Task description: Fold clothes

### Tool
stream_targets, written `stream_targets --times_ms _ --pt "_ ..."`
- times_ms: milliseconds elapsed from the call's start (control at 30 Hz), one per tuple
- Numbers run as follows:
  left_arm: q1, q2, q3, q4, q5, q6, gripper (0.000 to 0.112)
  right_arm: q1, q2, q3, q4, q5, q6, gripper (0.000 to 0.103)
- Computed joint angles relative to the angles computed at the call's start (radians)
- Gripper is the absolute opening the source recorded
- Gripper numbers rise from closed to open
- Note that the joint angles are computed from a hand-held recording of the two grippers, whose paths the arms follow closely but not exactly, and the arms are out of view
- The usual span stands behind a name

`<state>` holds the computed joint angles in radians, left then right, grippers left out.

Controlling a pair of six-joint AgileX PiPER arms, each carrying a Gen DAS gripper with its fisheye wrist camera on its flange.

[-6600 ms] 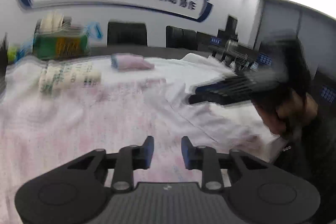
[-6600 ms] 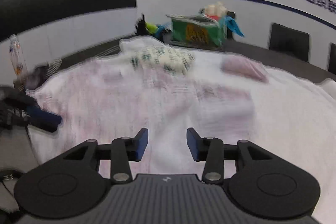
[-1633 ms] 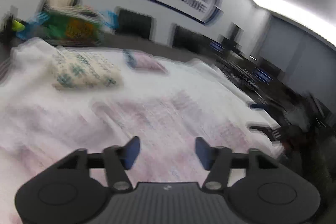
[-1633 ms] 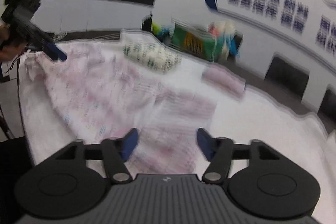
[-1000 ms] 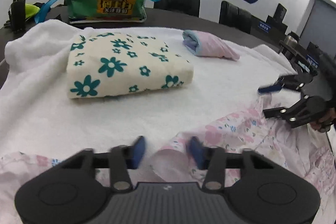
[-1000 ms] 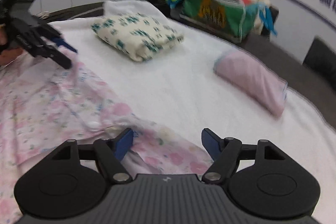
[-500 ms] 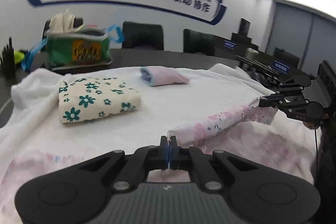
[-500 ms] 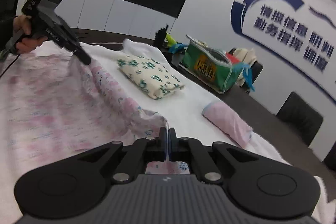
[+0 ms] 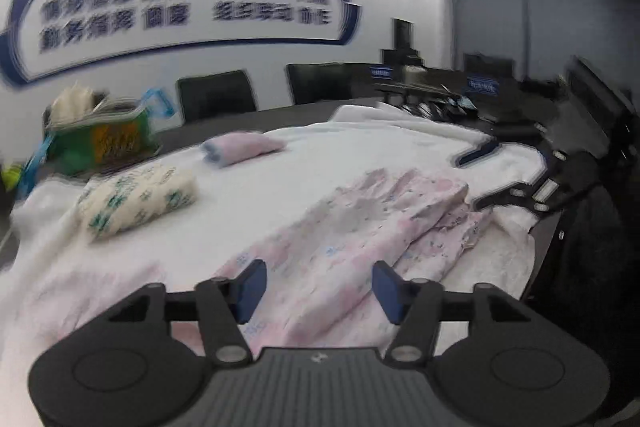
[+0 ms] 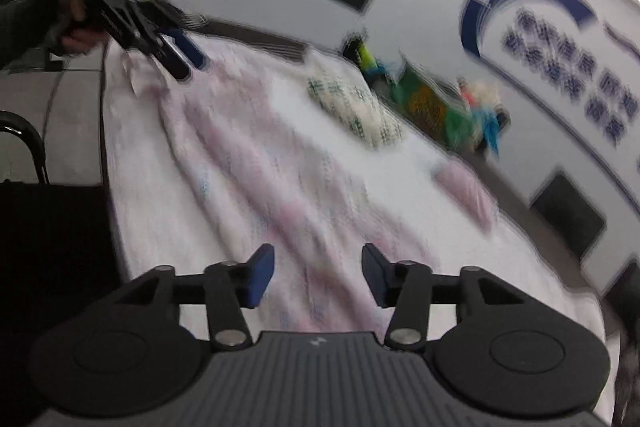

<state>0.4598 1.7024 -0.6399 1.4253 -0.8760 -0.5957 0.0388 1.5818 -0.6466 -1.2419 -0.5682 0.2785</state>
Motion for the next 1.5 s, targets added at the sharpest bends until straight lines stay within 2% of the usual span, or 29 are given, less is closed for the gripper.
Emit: stream_targets --times_ms 67,133,167,200,233,267,300,467,500,533,567,600,667,700,733,767,833,900,967,1000,1067,1100,1133,1200,1267,1333,1400,1467,1500 --pt "-0.114 0.034 -0.017 -0.062 0.112 0.065 0.055 0.063 0.089 -0.067 0.093 0.005 -0.068 0.048" --pt "-0.193 0.077 -0.025 -0.181 0.212 0.184 0.054 0.110 0.166 -0.142 0.114 0.105 -0.077 0.048" --pt "-0.212 0.097 -0.041 -0.219 0.253 0.201 0.053 0.132 0.204 -0.184 0.115 0.156 -0.072 0.043" --pt "-0.221 0.114 -0.058 -0.238 0.285 0.197 0.052 0.149 0.232 -0.214 0.121 0.195 -0.062 0.030" --pt "-0.209 0.127 -0.077 -0.228 0.294 0.152 0.050 0.148 0.220 -0.210 0.088 0.193 -0.026 0.019" --pt "-0.194 0.139 -0.105 -0.194 0.302 0.072 0.050 0.146 0.204 -0.199 0.069 0.186 0.005 0.002" --pt "-0.177 0.151 -0.131 -0.163 0.307 -0.003 0.050 0.144 0.187 -0.189 0.050 0.179 0.035 0.001" --pt "-0.115 0.177 -0.229 0.011 0.329 -0.353 0.048 0.160 0.104 -0.130 -0.030 0.164 0.132 0.004" --pt "-0.103 0.170 -0.236 0.052 0.321 -0.423 0.048 0.173 0.088 -0.117 -0.045 0.174 0.138 0.009" --pt "-0.077 0.154 -0.232 0.082 0.280 -0.471 0.049 0.197 0.082 -0.116 -0.072 0.224 0.150 0.013" --pt "-0.044 0.143 -0.233 0.108 0.218 -0.510 0.052 0.209 0.076 -0.116 -0.137 0.247 0.191 0.026" --pt "-0.016 0.130 -0.229 0.125 0.160 -0.540 0.054 0.206 0.073 -0.115 -0.161 0.230 0.196 0.034" --pt "0.006 0.113 -0.232 0.137 0.098 -0.579 0.061 0.159 0.071 -0.121 -0.190 0.104 0.216 0.037" --pt "-0.017 0.116 -0.244 0.123 0.122 -0.590 0.061 0.130 0.082 -0.141 -0.201 0.026 0.255 0.038" --pt "-0.042 0.118 -0.256 0.109 0.153 -0.602 0.061 0.124 0.093 -0.165 -0.200 -0.013 0.301 0.038" --pt "-0.067 0.121 -0.270 0.096 0.183 -0.614 0.061 0.142 0.114 -0.198 -0.168 -0.012 0.330 0.039" --pt "-0.135 0.147 -0.309 0.074 0.303 -0.616 0.060 0.234 0.195 -0.290 -0.048 0.091 0.332 0.039" --pt "-0.204 0.188 -0.358 0.063 0.446 -0.618 0.052 0.322 0.279 -0.400 0.063 0.211 0.332 0.036" --pt "-0.240 0.230 -0.401 0.063 0.561 -0.645 0.046 0.431 0.386 -0.518 0.209 0.385 0.208 0.031" --pt "-0.242 0.251 -0.424 0.107 0.586 -0.700 0.046 0.463 0.429 -0.568 0.309 0.455 0.128 0.028" --pt "-0.203 0.271 -0.429 0.095 0.542 -0.689 0.046 0.499 0.499 -0.658 0.505 0.558 -0.013 0.028" --pt "-0.191 0.270 -0.419 0.055 0.537 -0.639 0.045 0.500 0.521 -0.677 0.568 0.571 -0.036 0.028" --pt "-0.179 0.269 -0.410 0.019 0.531 -0.594 0.045 0.486 0.519 -0.658 0.591 0.546 -0.043 0.028" --pt "-0.157 0.264 -0.388 -0.057 0.518 -0.512 0.045 0.457 0.513 -0.620 0.518 0.500 0.061 0.036" --pt "-0.143 0.241 -0.349 -0.145 0.513 -0.447 0.042 0.415 0.475 -0.577 0.403 0.508 0.234 0.048" --pt "-0.145 0.169 -0.259 -0.339 0.507 -0.282 0.042 0.380 0.431 -0.527 0.433 0.521 0.261 0.048" --pt "-0.138 0.092 -0.178 -0.449 0.440 -0.184 0.044 0.342 0.376 -0.463 0.598 0.513 0.130 0.049" --pt "-0.119 0.044 -0.128 -0.422 0.317 -0.214 0.054 0.312 0.303 -0.384 0.798 0.475 -0.048 0.049" --pt "-0.128 0.043 -0.127 -0.394 0.278 -0.232 0.054 0.306 0.289 -0.359 0.863 0.423 -0.094 0.049"
